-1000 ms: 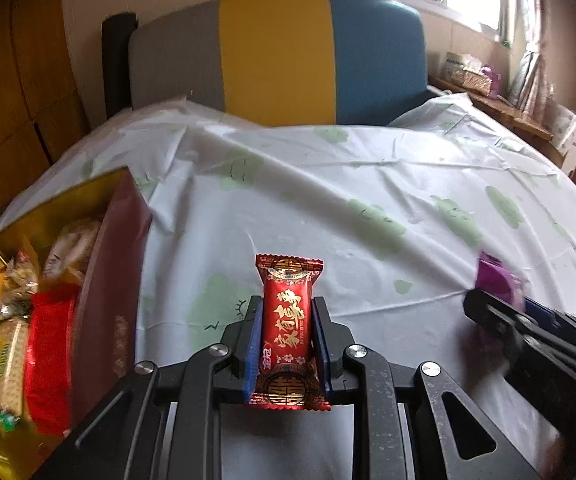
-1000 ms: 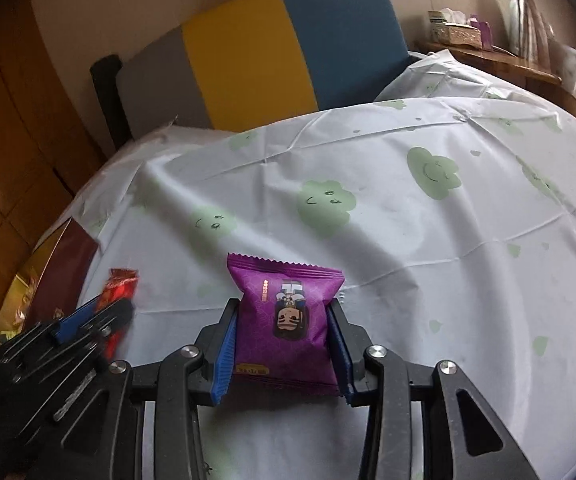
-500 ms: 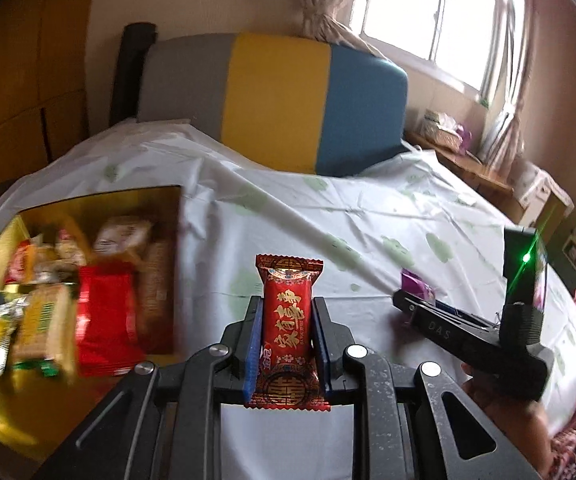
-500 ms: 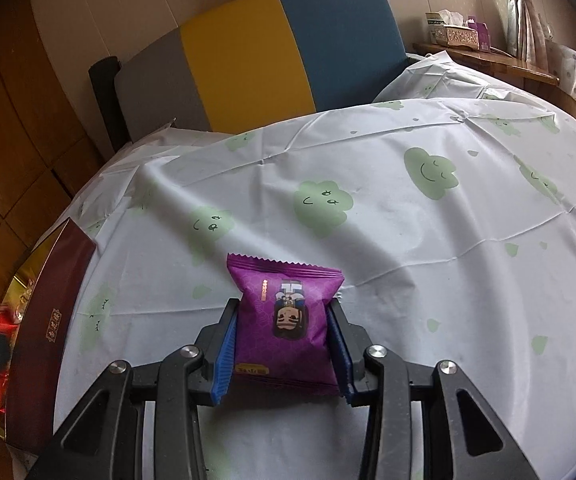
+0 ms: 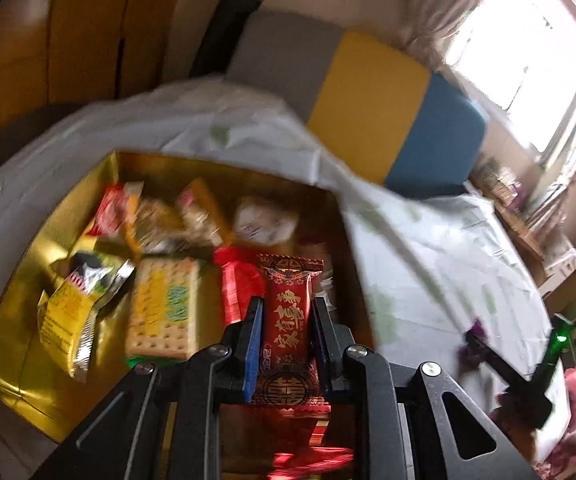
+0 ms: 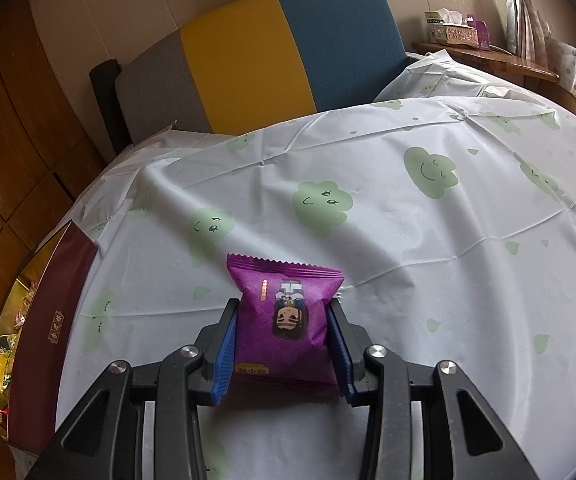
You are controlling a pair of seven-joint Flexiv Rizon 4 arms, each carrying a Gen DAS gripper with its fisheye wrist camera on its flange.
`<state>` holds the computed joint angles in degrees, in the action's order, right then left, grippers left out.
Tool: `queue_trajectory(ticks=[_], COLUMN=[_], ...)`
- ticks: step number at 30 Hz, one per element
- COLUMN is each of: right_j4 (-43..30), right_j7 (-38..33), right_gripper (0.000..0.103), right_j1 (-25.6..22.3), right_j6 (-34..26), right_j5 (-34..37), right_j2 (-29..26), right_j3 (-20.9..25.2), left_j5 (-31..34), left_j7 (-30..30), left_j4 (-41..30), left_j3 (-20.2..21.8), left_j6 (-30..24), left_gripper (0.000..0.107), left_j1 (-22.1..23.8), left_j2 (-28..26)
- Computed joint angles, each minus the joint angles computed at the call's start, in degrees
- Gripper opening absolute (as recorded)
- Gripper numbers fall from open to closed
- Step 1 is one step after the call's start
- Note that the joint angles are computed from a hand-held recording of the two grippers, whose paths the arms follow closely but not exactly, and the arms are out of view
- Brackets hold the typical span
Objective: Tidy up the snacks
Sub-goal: 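Carry the red candy bar into the gold tray and open the left tool, then carry the purple snack packet into the gold tray and open the right tool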
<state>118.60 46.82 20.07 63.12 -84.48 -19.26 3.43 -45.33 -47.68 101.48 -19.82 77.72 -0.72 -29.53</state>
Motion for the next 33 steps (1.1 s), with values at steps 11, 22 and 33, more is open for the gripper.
queue_trajectory(ticks=[11, 22, 33], right_j4=[0.07, 0.09, 0.14], right_j7=[-0.25, -0.38, -0.67], right_gripper=[0.042, 0.042, 0.042], right_j1=[0.02, 0.01, 0.06], right_j6=[-0.07, -0.2, -0.43], right_j5=[0.12, 0.14, 0.36], right_j2=[-0.01, -0.07, -0.09], right_j3=[-0.03, -0.01, 0.06], left_j5=[19.06, 23.86, 25.26], left_j7=[-21.92, -23.42, -20.41], left_j4=[-13.44, -10.08, -2.06], left_j3=[13.73, 11.96, 12.54], left_j6=[-18.71, -11.37, -2.75], left_gripper=[0.024, 0.04, 0.05], left_j1=[-4.88, -3.07, -4.14], left_j2=[-6.35, -5.55, -1.09])
